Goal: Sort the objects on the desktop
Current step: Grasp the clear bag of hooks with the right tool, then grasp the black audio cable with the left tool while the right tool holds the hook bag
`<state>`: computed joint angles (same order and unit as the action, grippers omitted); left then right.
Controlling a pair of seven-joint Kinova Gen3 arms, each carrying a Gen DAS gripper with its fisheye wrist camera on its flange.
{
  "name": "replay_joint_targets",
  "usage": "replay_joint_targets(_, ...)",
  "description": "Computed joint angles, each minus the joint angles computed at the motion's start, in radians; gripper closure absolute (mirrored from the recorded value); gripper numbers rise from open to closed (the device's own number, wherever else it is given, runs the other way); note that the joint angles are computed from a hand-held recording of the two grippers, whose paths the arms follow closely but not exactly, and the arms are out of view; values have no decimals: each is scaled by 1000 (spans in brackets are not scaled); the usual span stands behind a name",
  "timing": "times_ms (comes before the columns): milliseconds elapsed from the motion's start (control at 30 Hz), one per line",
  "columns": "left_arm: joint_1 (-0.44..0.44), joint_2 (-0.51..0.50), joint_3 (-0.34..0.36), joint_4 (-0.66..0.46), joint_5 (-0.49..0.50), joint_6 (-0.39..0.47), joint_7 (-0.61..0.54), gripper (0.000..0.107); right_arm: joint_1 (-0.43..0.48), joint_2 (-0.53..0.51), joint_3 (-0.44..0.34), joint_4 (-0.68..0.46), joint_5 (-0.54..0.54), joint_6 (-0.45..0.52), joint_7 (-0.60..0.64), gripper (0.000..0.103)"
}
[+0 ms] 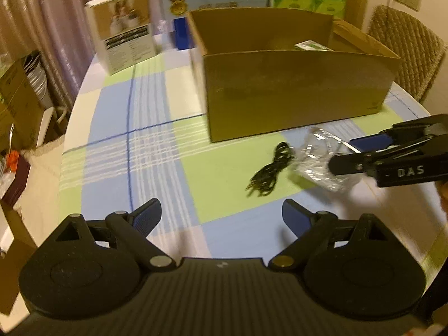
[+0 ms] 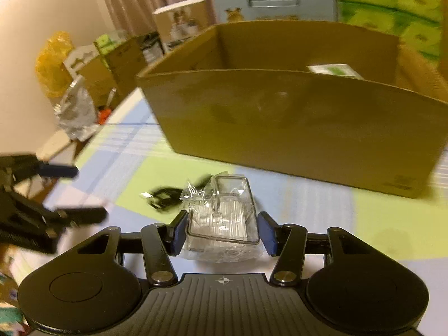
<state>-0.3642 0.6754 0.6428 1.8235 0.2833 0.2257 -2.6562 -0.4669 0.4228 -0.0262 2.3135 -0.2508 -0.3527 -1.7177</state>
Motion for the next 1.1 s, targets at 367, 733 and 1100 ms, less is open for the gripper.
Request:
replay_joint_targets(367, 126, 82, -21, -92, -48, 43, -81, 20, 23, -17, 24, 128, -28, -106, 52, 37)
replay_joint_targets(733, 292, 144, -164, -227, -41, 147, -65, 57, 143, 30, -52, 169, 130, -224, 1, 27)
replay_joint_targets(1100, 268, 80, -151, -92, 38, 90, 14, 94, 96, 55, -40, 198, 146, -295, 104, 27)
